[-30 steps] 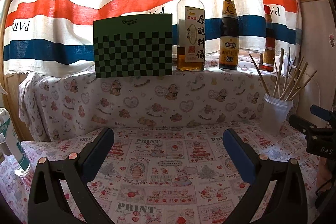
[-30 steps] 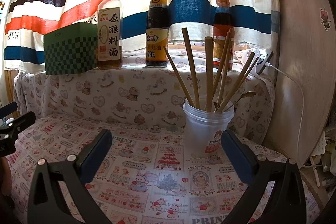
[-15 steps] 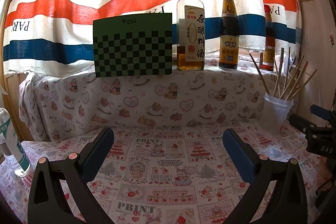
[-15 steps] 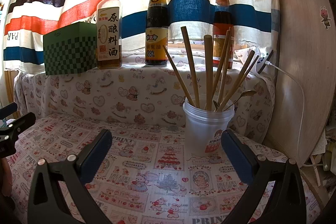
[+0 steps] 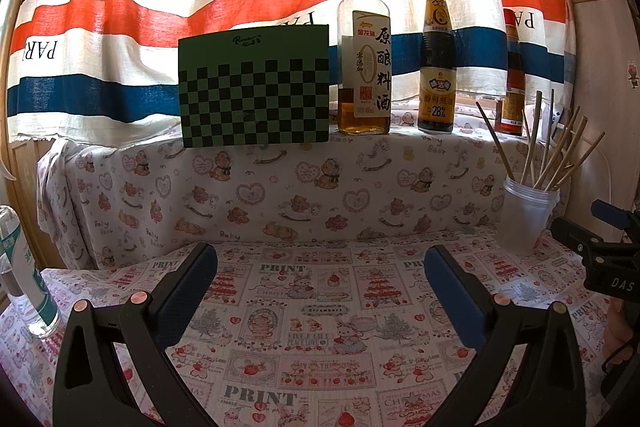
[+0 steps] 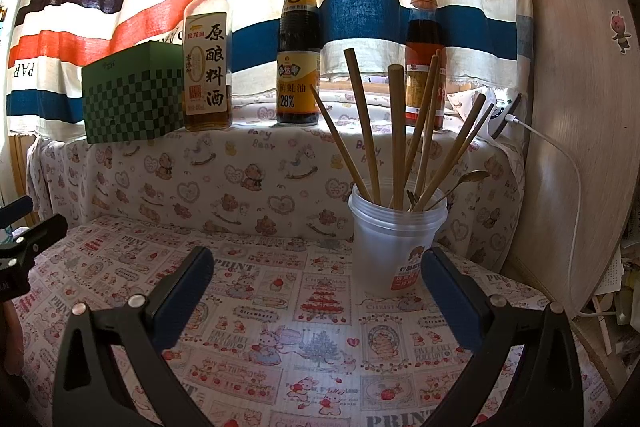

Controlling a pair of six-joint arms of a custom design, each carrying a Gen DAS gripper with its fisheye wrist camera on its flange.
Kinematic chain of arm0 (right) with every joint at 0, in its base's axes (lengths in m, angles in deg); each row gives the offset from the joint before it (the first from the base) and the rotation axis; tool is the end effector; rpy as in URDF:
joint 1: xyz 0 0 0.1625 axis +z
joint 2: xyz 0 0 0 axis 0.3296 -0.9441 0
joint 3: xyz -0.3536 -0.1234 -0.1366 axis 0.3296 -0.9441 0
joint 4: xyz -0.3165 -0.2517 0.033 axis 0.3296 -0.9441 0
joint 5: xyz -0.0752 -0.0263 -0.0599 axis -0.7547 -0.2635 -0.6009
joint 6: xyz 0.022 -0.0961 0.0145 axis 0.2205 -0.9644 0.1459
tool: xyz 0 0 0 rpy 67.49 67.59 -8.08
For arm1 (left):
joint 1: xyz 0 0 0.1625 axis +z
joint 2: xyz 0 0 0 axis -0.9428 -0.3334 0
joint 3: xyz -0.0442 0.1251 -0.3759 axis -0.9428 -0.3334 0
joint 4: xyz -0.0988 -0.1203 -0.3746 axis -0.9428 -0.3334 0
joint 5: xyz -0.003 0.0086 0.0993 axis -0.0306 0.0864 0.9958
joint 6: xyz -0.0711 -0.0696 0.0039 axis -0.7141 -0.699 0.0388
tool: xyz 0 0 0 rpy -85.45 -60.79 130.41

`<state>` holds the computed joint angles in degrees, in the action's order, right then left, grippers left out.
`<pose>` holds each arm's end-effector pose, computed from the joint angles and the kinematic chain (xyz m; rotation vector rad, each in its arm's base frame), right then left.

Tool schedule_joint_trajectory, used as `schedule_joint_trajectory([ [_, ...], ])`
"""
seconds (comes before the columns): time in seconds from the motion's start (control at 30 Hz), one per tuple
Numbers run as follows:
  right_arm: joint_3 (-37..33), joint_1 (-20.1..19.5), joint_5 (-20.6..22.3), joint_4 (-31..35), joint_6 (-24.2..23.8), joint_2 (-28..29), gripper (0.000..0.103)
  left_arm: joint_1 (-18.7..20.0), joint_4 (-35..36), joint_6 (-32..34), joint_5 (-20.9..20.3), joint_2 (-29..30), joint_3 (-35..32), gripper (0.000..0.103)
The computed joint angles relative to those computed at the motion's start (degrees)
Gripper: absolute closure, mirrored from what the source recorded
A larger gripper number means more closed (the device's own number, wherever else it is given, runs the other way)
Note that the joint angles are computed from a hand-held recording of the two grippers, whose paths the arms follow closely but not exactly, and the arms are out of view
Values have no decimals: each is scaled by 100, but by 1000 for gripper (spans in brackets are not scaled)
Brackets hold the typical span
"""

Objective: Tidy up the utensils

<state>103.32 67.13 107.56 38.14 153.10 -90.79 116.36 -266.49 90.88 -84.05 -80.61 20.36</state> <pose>0.0481 -0.6075 0.3923 0.1595 -1.7214 1.4320 -0.4298 -0.7072 0.0012 1.1345 2.2173 -1.2865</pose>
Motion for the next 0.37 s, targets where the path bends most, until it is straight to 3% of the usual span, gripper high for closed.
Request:
schedule_joint_trajectory([
  [0.37, 1, 5, 13, -4, 8, 5, 0, -6, 13, -6, 61, 22, -40, 0],
])
